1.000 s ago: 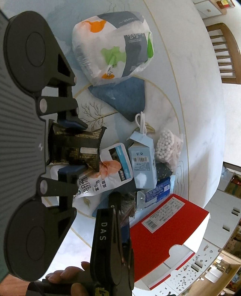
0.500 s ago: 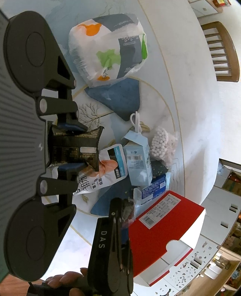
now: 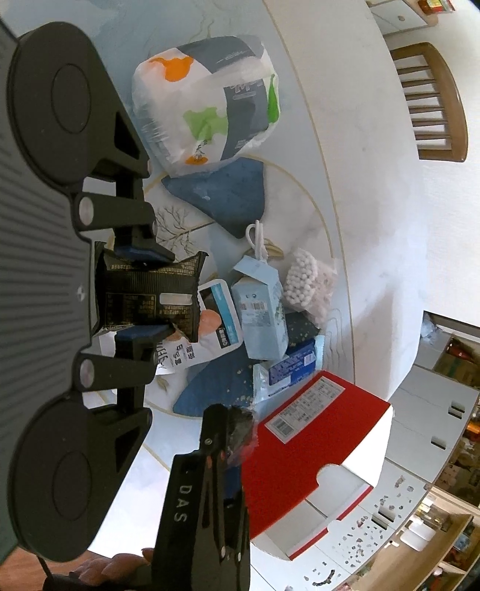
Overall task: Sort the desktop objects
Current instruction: 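Carry the camouflage bag with the left gripper into the red shoebox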
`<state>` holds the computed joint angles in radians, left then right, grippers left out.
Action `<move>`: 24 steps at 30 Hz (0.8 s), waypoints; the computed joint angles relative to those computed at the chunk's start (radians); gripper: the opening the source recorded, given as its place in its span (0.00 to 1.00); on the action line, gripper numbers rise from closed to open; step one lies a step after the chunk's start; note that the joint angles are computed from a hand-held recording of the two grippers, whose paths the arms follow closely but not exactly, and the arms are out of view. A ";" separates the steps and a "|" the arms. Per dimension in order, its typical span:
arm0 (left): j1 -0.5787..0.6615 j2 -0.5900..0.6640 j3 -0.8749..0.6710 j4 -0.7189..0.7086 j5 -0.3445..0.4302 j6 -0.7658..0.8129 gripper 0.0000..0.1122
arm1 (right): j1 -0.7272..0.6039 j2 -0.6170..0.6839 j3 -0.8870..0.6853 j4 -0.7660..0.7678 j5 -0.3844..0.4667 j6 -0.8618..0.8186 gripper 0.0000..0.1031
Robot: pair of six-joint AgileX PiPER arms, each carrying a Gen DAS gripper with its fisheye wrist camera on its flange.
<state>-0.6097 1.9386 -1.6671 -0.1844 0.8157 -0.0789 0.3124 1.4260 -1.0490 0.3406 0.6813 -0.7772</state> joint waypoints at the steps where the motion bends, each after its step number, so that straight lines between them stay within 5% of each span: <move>1: 0.000 -0.003 -0.001 -0.003 0.001 0.000 0.29 | -0.003 -0.011 0.000 0.005 0.011 -0.005 0.35; 24: -0.065 -0.014 -0.173 0.034 0.070 -0.078 0.29 | -0.213 -0.037 -0.260 0.185 0.311 -0.185 0.35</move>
